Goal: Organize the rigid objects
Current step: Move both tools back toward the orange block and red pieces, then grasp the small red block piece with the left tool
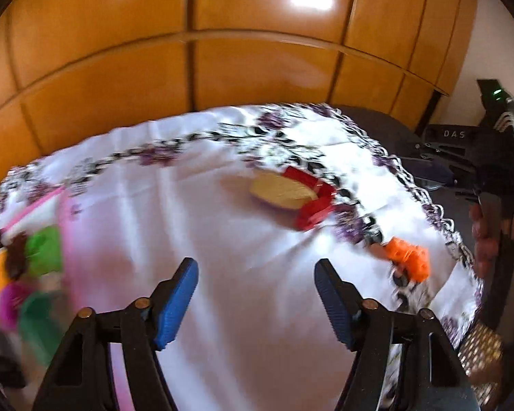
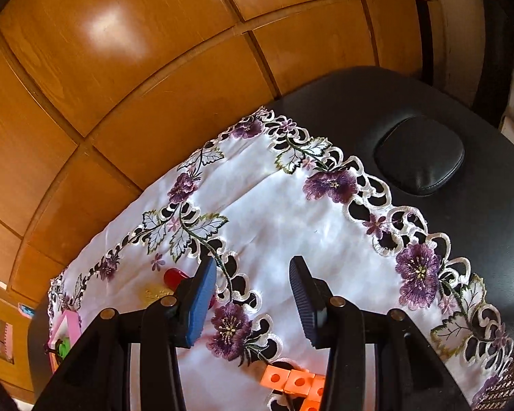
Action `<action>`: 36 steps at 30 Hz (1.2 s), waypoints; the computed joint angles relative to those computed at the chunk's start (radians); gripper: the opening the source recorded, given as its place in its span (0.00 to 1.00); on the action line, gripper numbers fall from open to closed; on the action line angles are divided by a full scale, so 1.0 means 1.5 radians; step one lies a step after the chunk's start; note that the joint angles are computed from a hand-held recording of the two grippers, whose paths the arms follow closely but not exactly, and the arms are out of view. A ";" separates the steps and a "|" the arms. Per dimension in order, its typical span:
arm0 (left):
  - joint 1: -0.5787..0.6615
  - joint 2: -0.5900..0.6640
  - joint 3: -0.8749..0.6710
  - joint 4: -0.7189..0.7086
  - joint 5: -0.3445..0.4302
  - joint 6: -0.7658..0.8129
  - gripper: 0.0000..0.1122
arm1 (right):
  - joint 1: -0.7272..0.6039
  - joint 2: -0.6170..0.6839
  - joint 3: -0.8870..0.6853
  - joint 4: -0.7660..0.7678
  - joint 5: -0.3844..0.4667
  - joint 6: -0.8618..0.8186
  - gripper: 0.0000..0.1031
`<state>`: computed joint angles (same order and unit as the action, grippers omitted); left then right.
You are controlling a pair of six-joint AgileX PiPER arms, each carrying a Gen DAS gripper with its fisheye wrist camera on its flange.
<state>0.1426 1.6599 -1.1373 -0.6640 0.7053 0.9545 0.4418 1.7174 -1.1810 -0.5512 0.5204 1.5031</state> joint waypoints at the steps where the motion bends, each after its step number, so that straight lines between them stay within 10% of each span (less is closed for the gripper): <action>1: -0.021 0.015 -0.011 0.012 -0.007 -0.026 0.69 | -0.002 -0.001 0.001 0.006 -0.006 -0.004 0.43; 13: -0.166 0.183 -0.157 0.138 -0.059 -0.327 0.76 | -0.020 0.000 0.011 0.084 -0.069 -0.080 0.43; 17: -0.180 0.214 -0.171 0.154 -0.084 -0.340 0.42 | -0.020 0.004 0.008 0.095 -0.074 -0.099 0.43; 19: -0.176 0.211 -0.162 0.139 -0.090 -0.303 0.14 | -0.021 0.005 0.008 0.110 -0.078 -0.114 0.43; 36: 0.015 0.051 0.088 -0.107 -0.041 0.121 0.14 | -0.010 0.045 -0.038 0.136 -0.003 -0.167 0.43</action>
<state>0.1653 1.7370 -1.0048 -0.8244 0.6441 1.1362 0.4274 1.7849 -1.2372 -0.3469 0.5153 1.2530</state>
